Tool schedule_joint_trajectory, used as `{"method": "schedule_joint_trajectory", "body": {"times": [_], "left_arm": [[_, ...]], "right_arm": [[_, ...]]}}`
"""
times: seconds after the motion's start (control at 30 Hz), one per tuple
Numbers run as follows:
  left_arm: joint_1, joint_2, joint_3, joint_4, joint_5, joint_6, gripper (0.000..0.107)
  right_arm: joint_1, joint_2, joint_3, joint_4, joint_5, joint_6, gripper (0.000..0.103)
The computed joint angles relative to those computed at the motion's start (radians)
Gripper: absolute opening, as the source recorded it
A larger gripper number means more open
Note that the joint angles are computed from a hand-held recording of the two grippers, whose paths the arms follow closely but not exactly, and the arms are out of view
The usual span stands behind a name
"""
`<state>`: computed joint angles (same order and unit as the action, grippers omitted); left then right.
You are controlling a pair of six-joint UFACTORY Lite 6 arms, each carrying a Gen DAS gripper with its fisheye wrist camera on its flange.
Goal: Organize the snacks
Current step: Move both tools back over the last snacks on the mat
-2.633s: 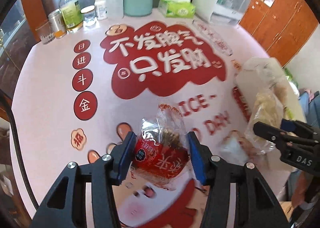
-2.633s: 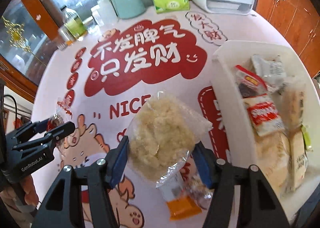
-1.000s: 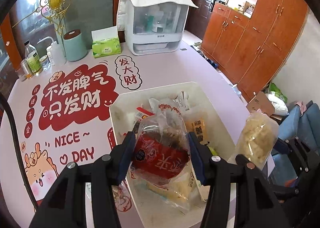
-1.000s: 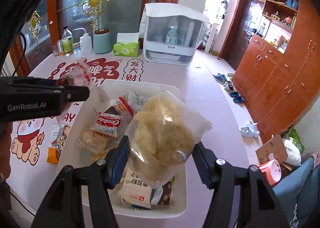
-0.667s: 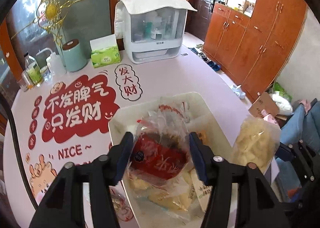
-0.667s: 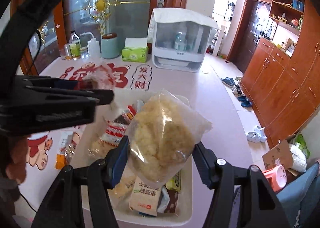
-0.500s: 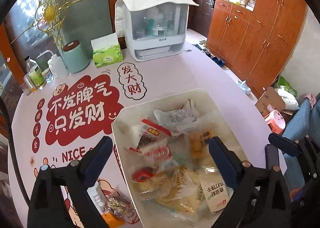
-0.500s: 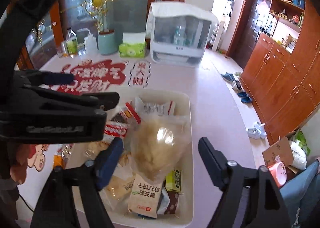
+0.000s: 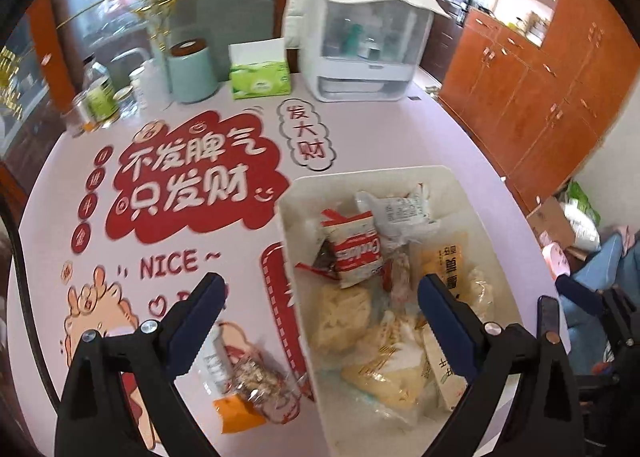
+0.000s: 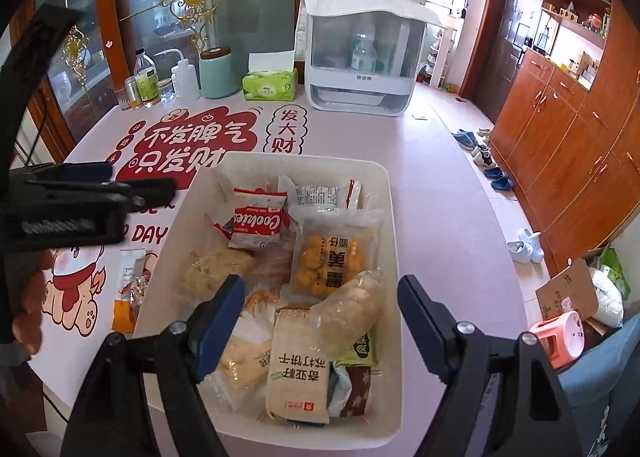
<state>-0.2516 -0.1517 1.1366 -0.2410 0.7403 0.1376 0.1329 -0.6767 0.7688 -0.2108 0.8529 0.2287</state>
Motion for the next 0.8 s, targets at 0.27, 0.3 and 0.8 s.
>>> {"method": "schedule_joint_trajectory", "body": {"times": [0.27,0.3,0.8], "left_arm": [[0.291,-0.138,-0.054,-0.093,0.087,0.222,0.096],[0.334,-0.146,-0.054,-0.105,0.102,0.254,0.096],[0.881,0.010,0.071,-0.215,0.266,0.698,0.096]], "right_arm": [[0.145,-0.010,-0.029,-0.082,0.032,0.205,0.079],[0.177,-0.007,-0.029,-0.102,0.042,0.248,0.079],[0.723,0.118,0.047,-0.293,0.191,0.786,0.078]]}}
